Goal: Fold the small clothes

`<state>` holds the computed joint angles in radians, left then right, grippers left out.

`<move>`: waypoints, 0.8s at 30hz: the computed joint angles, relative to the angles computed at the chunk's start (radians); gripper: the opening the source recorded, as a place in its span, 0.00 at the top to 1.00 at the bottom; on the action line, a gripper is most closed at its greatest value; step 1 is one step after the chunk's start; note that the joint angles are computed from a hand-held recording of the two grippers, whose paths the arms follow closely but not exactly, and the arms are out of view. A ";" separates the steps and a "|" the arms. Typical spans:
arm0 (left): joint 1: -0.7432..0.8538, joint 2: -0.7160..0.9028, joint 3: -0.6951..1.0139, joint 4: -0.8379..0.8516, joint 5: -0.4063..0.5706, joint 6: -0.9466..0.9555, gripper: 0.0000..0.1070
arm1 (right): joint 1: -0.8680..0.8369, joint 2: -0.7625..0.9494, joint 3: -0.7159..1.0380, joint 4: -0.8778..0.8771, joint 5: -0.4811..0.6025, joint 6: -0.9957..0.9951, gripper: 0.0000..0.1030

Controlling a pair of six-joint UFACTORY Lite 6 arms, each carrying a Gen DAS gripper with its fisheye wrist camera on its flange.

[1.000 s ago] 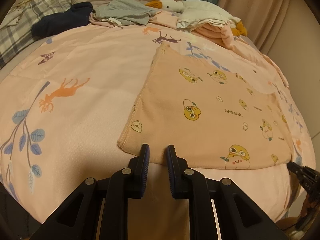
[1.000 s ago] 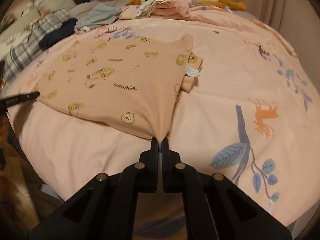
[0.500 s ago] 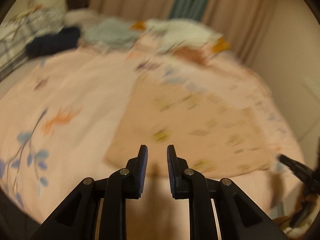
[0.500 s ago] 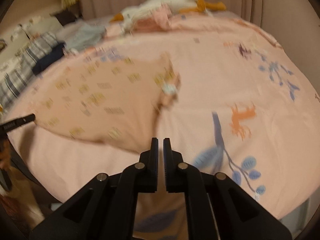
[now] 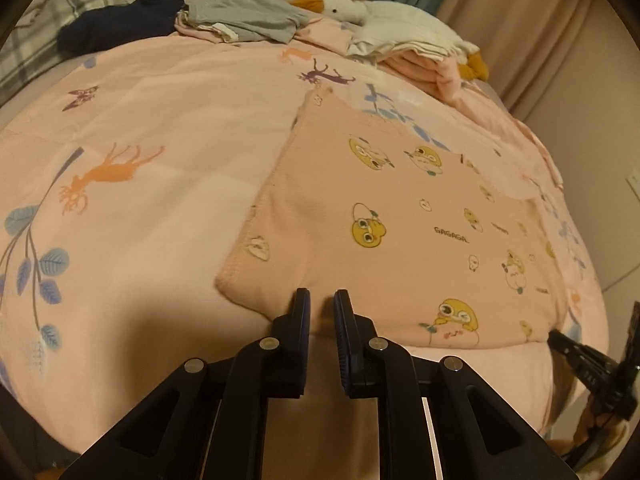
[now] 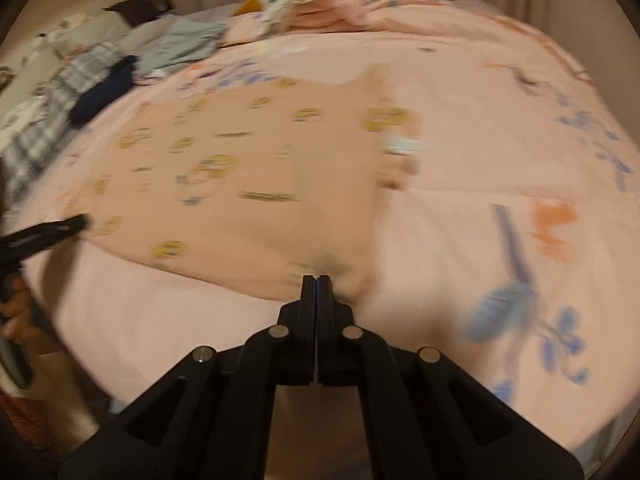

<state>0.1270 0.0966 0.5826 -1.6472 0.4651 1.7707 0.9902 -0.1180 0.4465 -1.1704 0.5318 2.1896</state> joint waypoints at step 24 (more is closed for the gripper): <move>0.236 0.298 0.210 0.253 0.526 -0.430 0.55 | -0.130 -0.178 -0.100 0.016 -0.014 0.051 0.83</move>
